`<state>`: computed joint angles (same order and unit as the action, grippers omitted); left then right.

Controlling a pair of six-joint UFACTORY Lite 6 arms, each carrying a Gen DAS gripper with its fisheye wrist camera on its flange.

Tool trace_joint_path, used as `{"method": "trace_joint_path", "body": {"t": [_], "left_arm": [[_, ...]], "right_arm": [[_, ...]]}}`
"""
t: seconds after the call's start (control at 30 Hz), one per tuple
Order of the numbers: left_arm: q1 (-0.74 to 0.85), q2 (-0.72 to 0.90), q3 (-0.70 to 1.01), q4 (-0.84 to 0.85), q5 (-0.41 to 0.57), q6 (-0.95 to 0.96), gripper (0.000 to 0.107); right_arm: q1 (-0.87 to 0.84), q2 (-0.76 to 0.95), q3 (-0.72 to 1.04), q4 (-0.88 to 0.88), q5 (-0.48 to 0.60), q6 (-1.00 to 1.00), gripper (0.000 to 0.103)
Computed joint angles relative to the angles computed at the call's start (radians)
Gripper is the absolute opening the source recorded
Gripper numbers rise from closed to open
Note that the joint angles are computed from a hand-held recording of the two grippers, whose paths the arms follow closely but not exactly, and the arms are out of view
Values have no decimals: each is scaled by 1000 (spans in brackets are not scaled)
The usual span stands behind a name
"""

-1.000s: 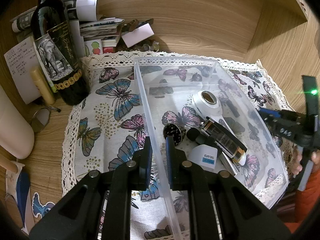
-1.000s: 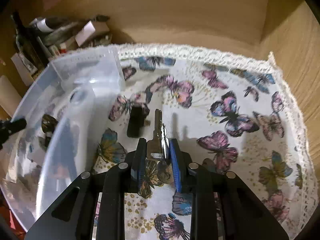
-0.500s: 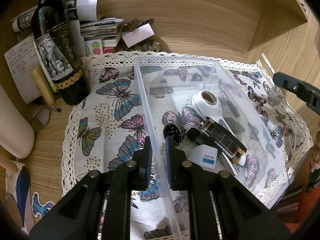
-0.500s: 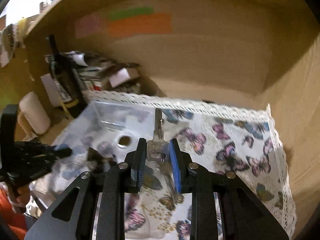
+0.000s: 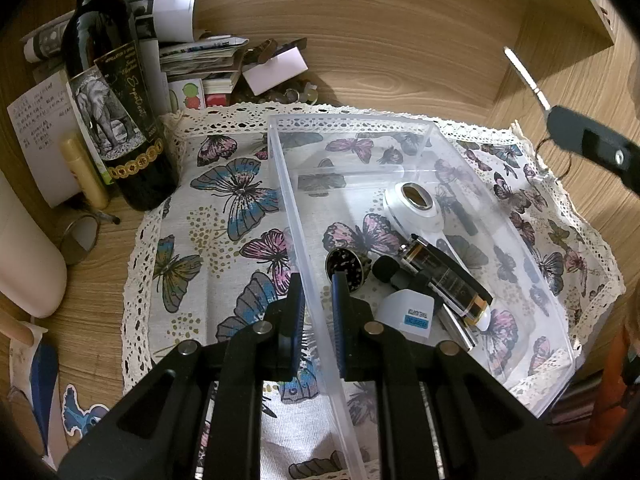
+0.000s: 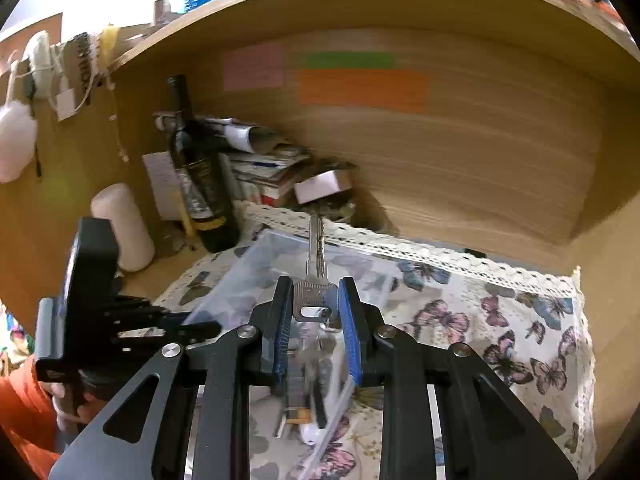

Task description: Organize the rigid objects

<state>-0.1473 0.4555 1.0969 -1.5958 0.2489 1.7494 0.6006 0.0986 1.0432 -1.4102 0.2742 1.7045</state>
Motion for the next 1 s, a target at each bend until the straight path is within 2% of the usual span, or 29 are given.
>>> {"method": "trace_joint_path", "body": {"t": [0.17, 0.4, 0.57, 0.7, 0.77, 0.9, 1.0], "left_arm": [[-1, 2, 2, 0, -1, -1, 12], [0, 3, 3, 0, 0, 0, 12], [1, 0, -1, -4, 1, 6, 12], [0, 3, 3, -6, -1, 7, 12], [2, 2, 2, -4, 2, 6, 12], [2, 0, -1, -9, 2, 11, 12], [2, 3, 2, -8, 3, 9, 12]], "right_arm": [[10, 76, 50, 63, -42, -72, 21], [-14, 205, 125, 284, -80, -282, 21], [-41, 290, 184, 563, -78, -551, 22], [-54, 306, 194, 722, -78, -707, 23], [-57, 292, 182, 711, -77, -697, 26], [-62, 239, 142, 584, -70, -566, 30], [-64, 196, 111, 387, -34, -367, 38]]}}
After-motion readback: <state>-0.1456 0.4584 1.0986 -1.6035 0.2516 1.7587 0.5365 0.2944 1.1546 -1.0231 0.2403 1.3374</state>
